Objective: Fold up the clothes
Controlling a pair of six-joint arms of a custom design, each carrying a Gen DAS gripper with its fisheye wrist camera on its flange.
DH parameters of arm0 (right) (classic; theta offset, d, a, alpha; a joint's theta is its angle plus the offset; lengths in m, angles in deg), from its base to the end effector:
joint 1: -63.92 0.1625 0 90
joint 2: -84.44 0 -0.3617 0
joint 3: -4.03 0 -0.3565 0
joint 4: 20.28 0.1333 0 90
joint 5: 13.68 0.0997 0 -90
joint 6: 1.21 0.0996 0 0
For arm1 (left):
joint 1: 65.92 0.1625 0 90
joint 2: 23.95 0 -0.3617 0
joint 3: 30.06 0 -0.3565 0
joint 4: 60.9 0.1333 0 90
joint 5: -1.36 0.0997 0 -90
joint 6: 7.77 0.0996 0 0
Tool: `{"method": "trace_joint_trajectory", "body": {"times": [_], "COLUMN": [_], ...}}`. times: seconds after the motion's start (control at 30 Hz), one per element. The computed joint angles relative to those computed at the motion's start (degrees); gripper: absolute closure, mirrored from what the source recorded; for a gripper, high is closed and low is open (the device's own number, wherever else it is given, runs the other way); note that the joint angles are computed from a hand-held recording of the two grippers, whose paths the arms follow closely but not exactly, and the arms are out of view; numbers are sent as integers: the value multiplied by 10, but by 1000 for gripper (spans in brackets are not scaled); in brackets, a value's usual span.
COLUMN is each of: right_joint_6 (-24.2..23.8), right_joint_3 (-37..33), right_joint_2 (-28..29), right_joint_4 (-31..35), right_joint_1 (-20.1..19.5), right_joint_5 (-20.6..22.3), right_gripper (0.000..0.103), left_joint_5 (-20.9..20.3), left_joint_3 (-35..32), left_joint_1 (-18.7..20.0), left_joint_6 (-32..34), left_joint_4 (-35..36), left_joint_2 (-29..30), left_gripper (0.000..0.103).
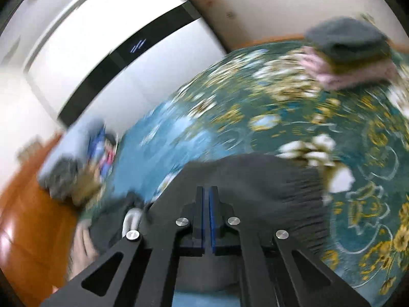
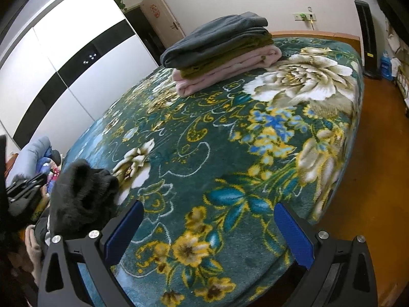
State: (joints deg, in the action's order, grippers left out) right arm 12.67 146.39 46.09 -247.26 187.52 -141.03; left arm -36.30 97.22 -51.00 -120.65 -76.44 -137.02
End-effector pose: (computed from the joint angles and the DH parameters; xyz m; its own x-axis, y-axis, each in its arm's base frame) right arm 0.2400 -0.2296 0.0289 -0.9315 0.0075 0.3636 -0.2480 0.7179 -0.6504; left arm -0.0858 -0.2424 0.3067 -0.2568 -0.3143 -0.9139 0.5509 0.7293 -0.4056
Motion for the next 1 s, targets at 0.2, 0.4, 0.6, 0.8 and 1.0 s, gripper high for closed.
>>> {"method": "trace_joint_trajectory", "body": {"times": [0.2, 0.4, 0.6, 0.8, 1.0], "right_joint_6": [11, 13, 12, 11, 4], "right_joint_3": [-2, -22, -15, -8, -3], "right_joint_2": [5, 16, 13, 10, 11], "right_joint_4": [3, 40, 28, 21, 4], "right_joint_1": [-3, 11, 21, 12, 2], "right_joint_5": [-5, 7, -9, -2, 11], "right_gripper": [0, 0, 0, 0, 0], "left_joint_5": [-126, -63, 29, 75, 70], "left_joint_3": [-52, 11, 76, 37, 13], "left_joint_1": [-128, -124, -26, 69, 81], "left_joint_6": [-56, 96, 320, 250, 79], "left_joint_4": [113, -70, -351, -338, -192], "left_joint_2": [-204, -196, -52, 159, 218], "left_gripper": [100, 55, 40, 40, 60]}}
